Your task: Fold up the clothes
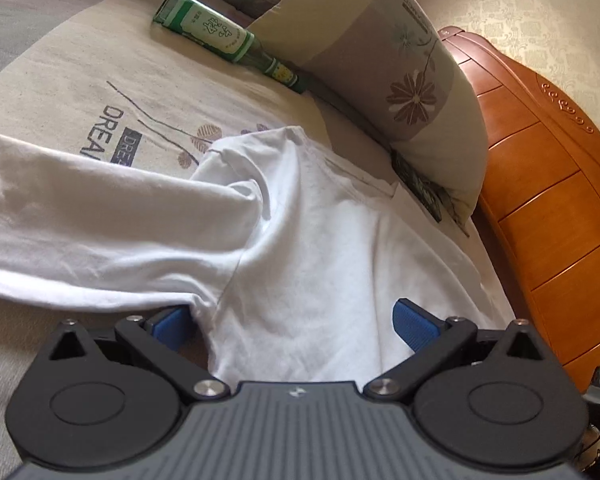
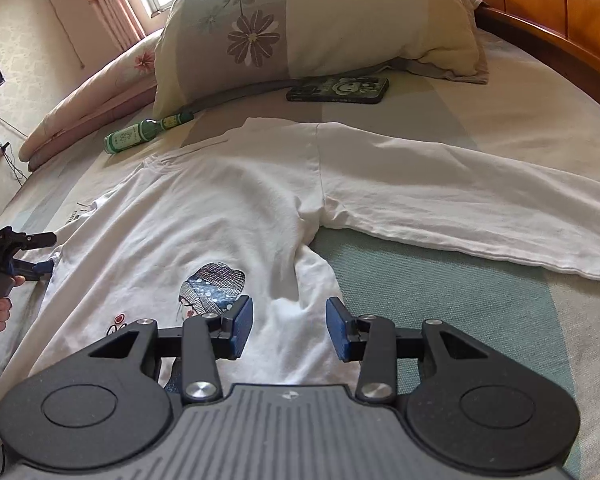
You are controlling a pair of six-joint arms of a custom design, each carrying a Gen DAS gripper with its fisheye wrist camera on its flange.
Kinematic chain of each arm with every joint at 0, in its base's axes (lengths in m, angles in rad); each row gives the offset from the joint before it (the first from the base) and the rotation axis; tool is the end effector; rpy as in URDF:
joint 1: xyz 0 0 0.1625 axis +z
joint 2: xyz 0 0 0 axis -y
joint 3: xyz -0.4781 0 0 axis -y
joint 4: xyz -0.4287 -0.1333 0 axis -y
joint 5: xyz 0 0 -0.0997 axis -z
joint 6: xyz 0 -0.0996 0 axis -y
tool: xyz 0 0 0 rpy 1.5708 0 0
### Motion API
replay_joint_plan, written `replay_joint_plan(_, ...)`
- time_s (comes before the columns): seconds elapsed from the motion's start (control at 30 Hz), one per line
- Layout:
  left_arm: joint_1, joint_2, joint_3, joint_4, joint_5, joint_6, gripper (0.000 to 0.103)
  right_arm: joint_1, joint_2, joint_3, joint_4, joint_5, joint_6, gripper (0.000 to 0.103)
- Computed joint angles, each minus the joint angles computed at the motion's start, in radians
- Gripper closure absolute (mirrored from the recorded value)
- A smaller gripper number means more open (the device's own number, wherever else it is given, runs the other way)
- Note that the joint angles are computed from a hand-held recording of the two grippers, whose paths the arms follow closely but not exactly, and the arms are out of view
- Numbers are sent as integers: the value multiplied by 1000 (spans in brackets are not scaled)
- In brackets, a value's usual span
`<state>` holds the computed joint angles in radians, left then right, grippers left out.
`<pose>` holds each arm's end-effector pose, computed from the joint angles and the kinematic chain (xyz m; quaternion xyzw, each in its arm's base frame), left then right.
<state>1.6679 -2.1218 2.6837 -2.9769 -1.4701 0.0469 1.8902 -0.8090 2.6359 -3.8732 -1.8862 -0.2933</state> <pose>0.1671 -0.2377 0.3501 -0.0435 0.9103 -0.4048 0.0752 0.2082 -0.3034 0.0552 0.2542 -0.9263 0.2346 0.1496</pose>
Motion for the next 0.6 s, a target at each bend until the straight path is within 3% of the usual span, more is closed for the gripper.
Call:
replay_joint_plan(0.1, -7, 30, 7, -66, 17, 11, 5, -8, 14, -6, -5, 4, 1, 57)
replay_joint_plan(0.13, -43, 7, 19, -56, 71, 2, 10, -10, 18, -6, -8, 4, 3, 57)
replay_joint_plan(0.2, -158, -65, 48, -1, 245, 5, 41, -11, 21, -1, -17, -5, 2, 57)
replay_joint_plan(0.23, -207, -95, 64, 15, 330, 11, 51, -10, 21, 2, -21, -12, -1, 57)
replay_joint_plan(0.27, -255, -126, 80, 35, 413, 14, 71, -9, 20, 4, -25, -18, -5, 57)
replay_joint_plan(0.3, -277, -139, 88, 40, 465, 7, 84, -8, 19, 6, -28, -25, -9, 57)
replay_joint_plan(0.37, -304, -146, 90, 45, 529, 5, 85, -9, 14, 8, -32, -33, -13, 57)
replay_joint_plan(0.47, -396, -141, 91, 81, 713, 9, 85, -15, -4, 6, -24, -35, -13, 57)
replay_joint_plan(0.6, -394, -150, 63, 165, 729, 5, 82, -63, -48, -16, 51, 25, -7, 51)
